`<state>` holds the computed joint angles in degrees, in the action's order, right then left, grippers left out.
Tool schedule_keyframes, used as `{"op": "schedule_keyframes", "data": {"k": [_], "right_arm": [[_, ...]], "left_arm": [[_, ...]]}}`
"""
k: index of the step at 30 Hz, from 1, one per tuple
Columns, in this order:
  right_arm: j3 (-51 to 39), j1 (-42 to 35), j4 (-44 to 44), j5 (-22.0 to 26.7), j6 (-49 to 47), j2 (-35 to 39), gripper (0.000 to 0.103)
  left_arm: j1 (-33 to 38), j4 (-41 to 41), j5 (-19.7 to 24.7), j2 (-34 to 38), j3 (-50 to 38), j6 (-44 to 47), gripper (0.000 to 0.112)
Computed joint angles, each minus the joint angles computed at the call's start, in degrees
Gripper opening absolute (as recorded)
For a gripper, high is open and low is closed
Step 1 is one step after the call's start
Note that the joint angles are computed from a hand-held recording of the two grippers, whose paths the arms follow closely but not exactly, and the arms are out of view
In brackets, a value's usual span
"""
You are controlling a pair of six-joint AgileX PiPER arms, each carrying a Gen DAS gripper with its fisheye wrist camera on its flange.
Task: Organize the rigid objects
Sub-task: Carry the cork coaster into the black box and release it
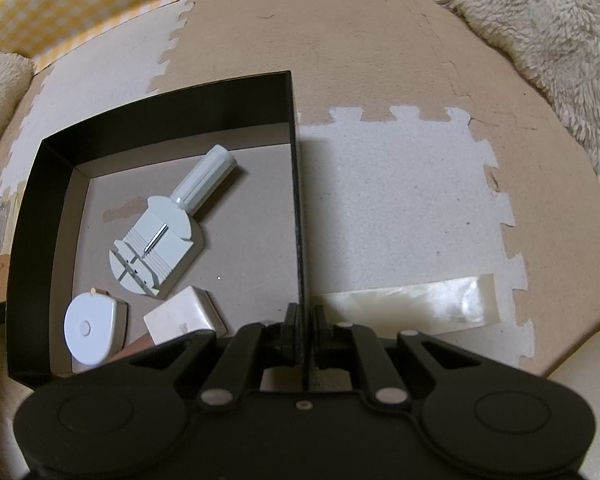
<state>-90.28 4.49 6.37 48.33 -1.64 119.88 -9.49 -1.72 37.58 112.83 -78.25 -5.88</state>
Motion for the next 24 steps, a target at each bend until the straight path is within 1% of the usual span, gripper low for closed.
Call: {"op": "schedule_keyframes", "data": {"k": [3, 5, 7, 10, 12, 15, 20, 23, 24], "right_arm": [[-0.1, 0.0, 0.0, 0.0, 0.1, 0.0, 0.008], [-0.1, 0.0, 0.0, 0.0, 0.1, 0.0, 0.008], [0.0, 0.1, -0.2, 0.0, 0.1, 0.0, 0.008], [0.0, 0.3, -0.5, 0.1, 0.4, 0.0, 0.008], [-0.1, 0.4, -0.7, 0.1, 0.5, 0.0, 0.008], [-0.1, 0.6, -0.9, 0.1, 0.7, 0.0, 0.008], [-0.1, 0.6, -0.9, 0.1, 0.7, 0.0, 0.008], [-0.1, 0.6, -0.9, 0.1, 0.7, 0.0, 0.008], [-0.2, 0.6, -1.0, 0.2, 0.7, 0.0, 0.008]], "left_arm": [[0.0, -0.8, -2.2, -2.8, 1.3, -1.0, 0.099], [-0.9, 0.3, -4.9, -5.1, 2.7, -2.6, 0.099], [-1.5, -1.8, -6.6, -6.6, 3.2, -1.5, 0.099], [-3.8, -6.4, -9.9, -8.8, 4.4, 2.7, 0.099], [-5.7, -11.1, -12.0, -9.4, 4.9, 7.5, 0.099], [-8.9, -17.4, -14.7, -9.2, 5.2, 14.2, 0.099], [-13.9, -22.7, -19.9, -7.3, 5.8, 22.3, 0.099], [-16.1, -22.0, -22.9, -5.7, 5.9, 24.2, 0.099], [-16.8, -20.7, -24.1, -5.0, 5.7, 23.5, 0.099]]}}
